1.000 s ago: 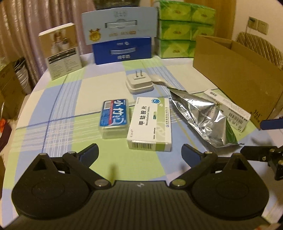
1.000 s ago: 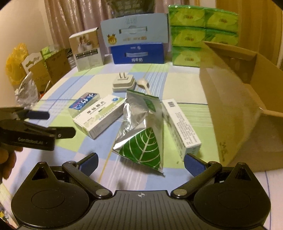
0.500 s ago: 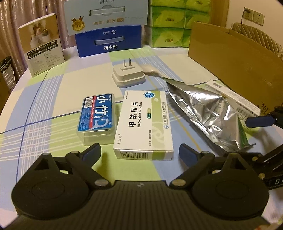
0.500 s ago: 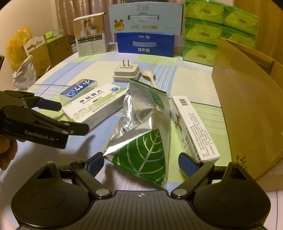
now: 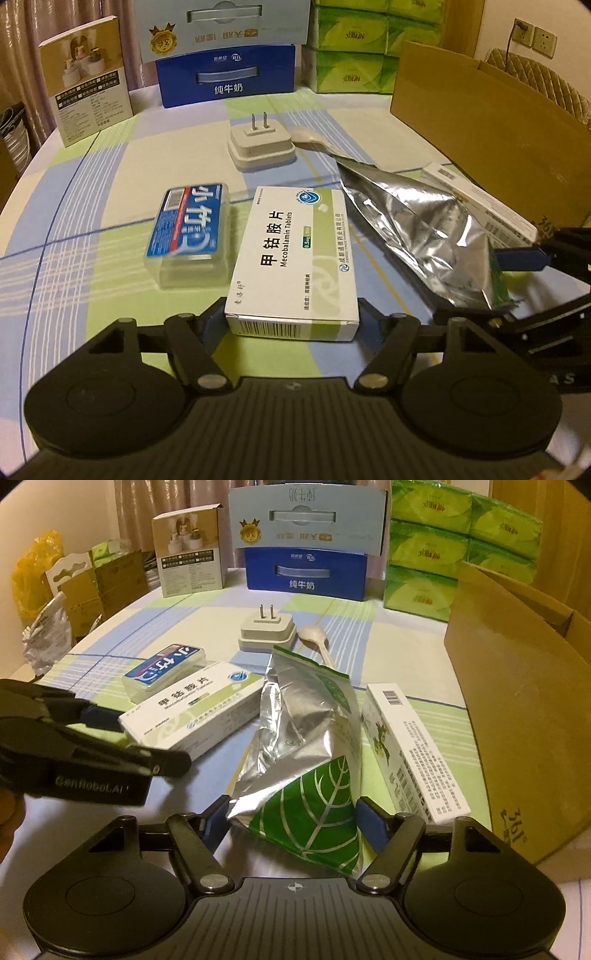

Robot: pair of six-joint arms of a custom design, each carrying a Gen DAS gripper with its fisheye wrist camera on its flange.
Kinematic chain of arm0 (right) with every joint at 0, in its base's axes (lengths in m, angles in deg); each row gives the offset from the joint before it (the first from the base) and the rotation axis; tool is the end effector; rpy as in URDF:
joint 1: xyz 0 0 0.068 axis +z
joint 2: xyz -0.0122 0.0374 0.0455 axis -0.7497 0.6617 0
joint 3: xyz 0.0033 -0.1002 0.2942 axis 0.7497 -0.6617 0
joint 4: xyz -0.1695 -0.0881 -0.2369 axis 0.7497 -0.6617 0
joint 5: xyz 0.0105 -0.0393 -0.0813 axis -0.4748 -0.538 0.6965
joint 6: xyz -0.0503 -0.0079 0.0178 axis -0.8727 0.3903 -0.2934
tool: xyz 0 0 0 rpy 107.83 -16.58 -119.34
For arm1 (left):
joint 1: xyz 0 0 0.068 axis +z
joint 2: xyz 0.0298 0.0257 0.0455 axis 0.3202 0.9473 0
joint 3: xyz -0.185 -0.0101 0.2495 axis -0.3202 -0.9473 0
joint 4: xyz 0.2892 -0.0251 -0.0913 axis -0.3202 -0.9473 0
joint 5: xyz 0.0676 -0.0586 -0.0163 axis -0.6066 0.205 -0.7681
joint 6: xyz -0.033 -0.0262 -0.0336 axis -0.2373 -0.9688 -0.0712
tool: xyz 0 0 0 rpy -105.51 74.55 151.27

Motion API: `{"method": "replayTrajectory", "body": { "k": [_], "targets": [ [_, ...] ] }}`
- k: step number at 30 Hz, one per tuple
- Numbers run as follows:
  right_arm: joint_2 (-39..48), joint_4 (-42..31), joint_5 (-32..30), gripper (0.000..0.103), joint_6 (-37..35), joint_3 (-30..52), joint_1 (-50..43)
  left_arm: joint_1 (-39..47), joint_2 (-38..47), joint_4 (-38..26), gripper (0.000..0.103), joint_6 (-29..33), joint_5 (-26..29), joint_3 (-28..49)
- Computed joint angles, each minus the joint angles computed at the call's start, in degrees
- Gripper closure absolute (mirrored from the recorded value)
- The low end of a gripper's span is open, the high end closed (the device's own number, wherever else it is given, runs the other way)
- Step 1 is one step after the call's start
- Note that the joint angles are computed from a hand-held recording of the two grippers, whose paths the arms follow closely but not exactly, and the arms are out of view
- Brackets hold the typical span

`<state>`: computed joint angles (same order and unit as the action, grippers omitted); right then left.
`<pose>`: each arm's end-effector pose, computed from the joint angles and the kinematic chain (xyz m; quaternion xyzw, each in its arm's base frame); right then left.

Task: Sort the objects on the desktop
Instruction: 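Grasp the white Mecobalamin box with the left tool while the right tool grasps the silver foil bag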

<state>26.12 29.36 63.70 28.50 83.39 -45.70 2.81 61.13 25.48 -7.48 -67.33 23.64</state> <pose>0.2605 0.0144 0.0509 -0.0375 0.9312 0.0238 0.3619 0.3729 -0.1164 0.0555 0.3109 0.8835 -0.1299 0.3253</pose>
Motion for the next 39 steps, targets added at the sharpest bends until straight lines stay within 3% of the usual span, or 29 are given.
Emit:
{"method": "replayTrajectory", "body": {
  "k": [8, 19, 22, 25, 28, 39],
  "targets": [
    [-15.3, -9.7, 1.1, 0.046, 2.3, -8.0, 0.9, -2.3, -9.5, 0.0, 0.036, -2.0, -3.7, -10.4],
    [-51.2, -41.1, -0.6, 0.046, 5.5, -16.4, 0.6, -5.0, -23.7, 0.9, 0.036, -3.2, -6.2, -26.5],
    [-56.4, -45.9, -0.3, 0.039, 4.5, -16.6, 0.7, -5.2, -25.6, -1.2, 0.035, -3.3, -6.3, -26.8],
    [-58.6, -47.0, -0.6, 0.033, 4.0, -16.5, -0.1, -5.3, -26.9, -1.4, 0.030, -3.6, -6.8, -26.5],
    [-55.5, -44.6, -1.1, 0.031, 2.5, -15.6, -0.5, -5.4, -26.1, -2.5, 0.030, -3.5, -6.5, -24.6],
    [-30.4, -29.1, -2.1, 0.021, -3.7, -9.0, -2.2, -6.8, -15.2, -4.2, 0.028, 0.3, -5.9, -16.0]
  ]
}}
